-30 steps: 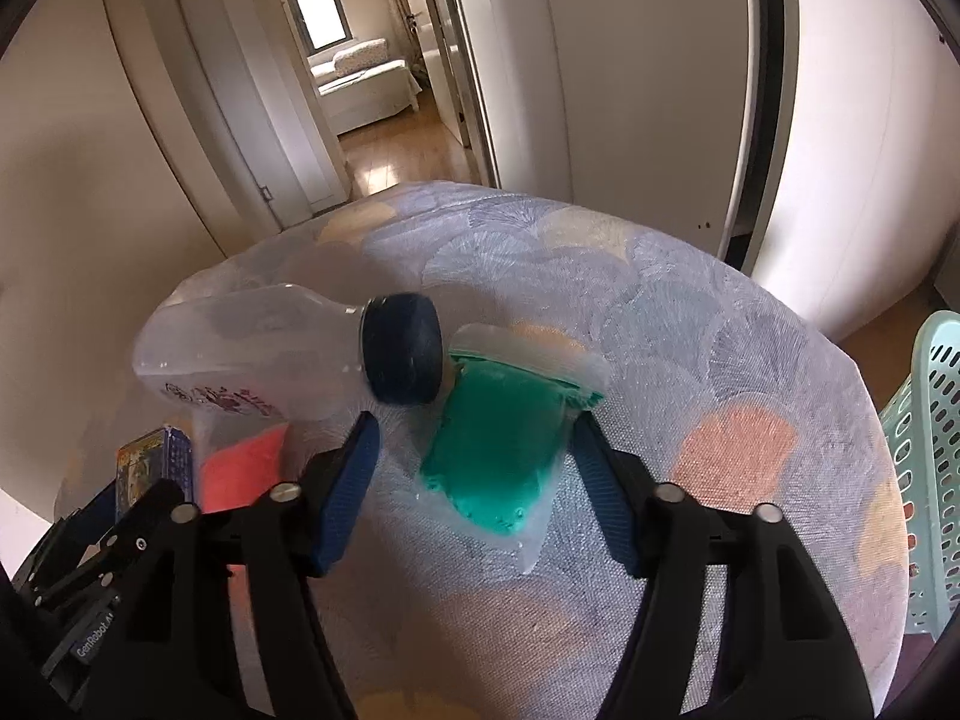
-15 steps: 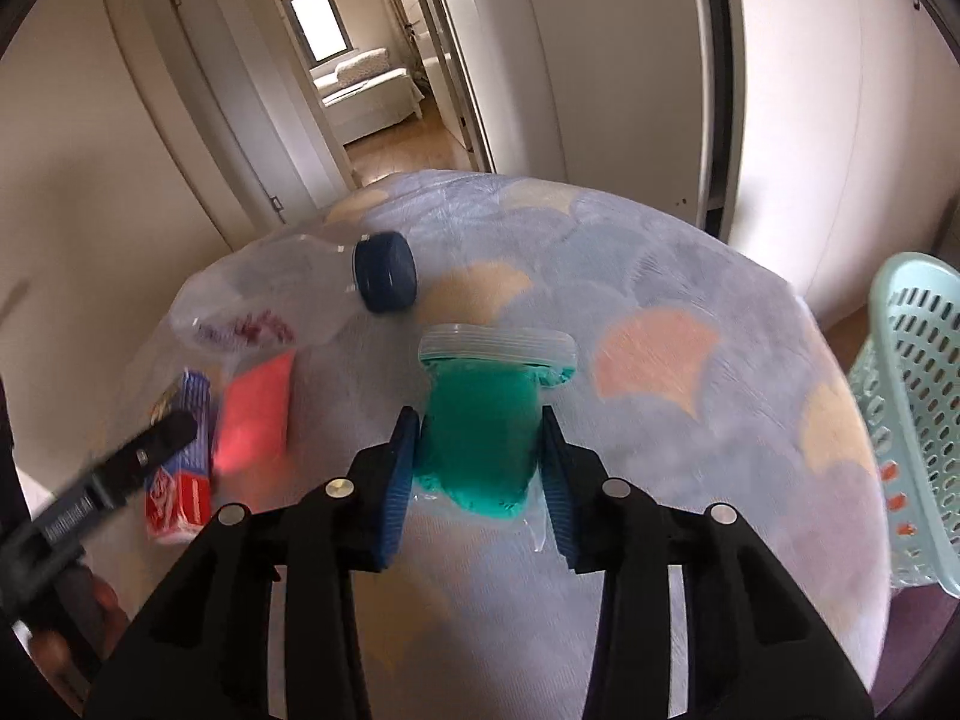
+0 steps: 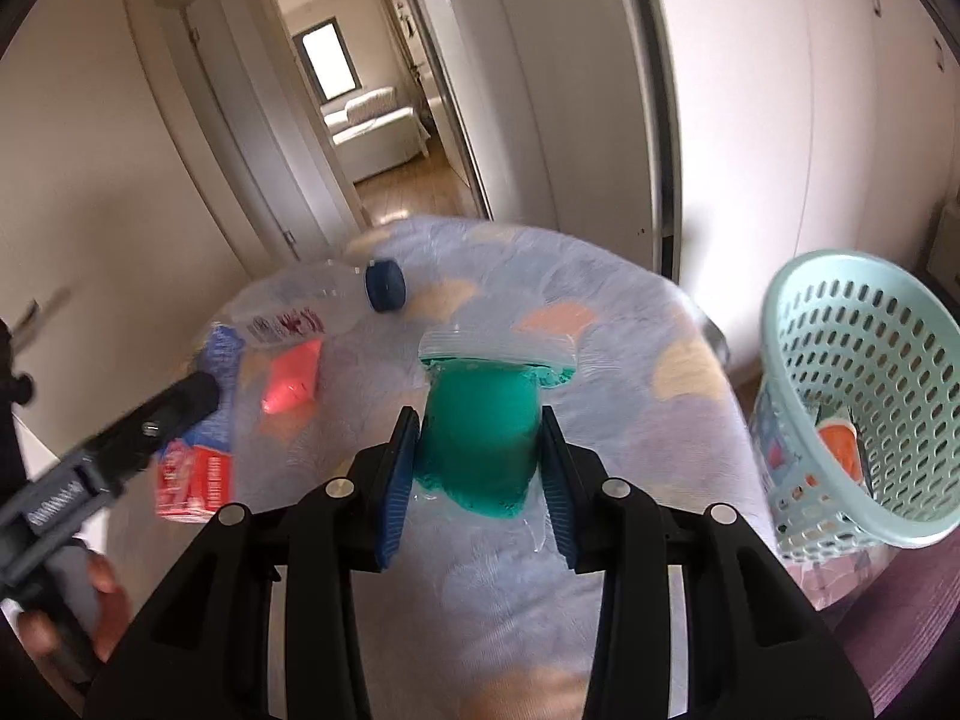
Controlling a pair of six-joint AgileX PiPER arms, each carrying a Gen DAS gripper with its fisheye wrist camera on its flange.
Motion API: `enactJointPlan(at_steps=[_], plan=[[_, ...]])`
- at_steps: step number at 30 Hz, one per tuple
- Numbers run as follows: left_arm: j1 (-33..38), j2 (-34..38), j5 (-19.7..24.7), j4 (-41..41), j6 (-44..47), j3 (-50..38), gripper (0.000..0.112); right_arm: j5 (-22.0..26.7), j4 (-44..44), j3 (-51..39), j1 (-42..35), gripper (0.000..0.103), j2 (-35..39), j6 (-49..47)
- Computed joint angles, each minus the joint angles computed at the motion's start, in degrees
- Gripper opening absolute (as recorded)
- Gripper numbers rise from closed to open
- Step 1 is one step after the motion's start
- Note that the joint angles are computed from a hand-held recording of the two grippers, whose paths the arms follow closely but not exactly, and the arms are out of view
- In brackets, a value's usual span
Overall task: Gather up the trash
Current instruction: 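Grasp the tiger-print card box with the left tool while the right tool grasps the teal packet, then carry the card box and teal packet over the basket and open both tools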
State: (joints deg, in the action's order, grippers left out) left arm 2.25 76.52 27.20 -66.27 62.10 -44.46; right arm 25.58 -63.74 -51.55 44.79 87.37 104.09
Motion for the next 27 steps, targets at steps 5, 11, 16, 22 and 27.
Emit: enactJointPlan(at_steps=[5, 11, 16, 22, 27], plan=[[-11.1, -1.8, -6.3, 3.1, -4.9, 0.1, 0.064, 6.5, -2.3, 4.8, 0.8, 0.036, -8.1, 2.7], [-25.1, 1.6, -12.5, 20.4, -24.3, -5.1, 0.064, 13.7, -3.0, 10.8, -1.2, 0.036, -17.2, 3.2], [-34.2, 6.4, -13.8, 39.9, -44.9, -11.4, 0.064, 13.4, -1.6, 15.8, -9.0, 0.036, -24.5, 0.7], [-41.3, 15.3, -11.5, 52.0, -57.0, -22.1, 0.064, 7.9, 1.6, 19.4, -23.5, 0.036, -31.0, -6.5], [-44.0, 24.2, -6.8, 53.3, -59.2, -32.6, 0.064, -3.9, 5.5, 22.1, -39.3, 0.036, -31.2, -14.1]])
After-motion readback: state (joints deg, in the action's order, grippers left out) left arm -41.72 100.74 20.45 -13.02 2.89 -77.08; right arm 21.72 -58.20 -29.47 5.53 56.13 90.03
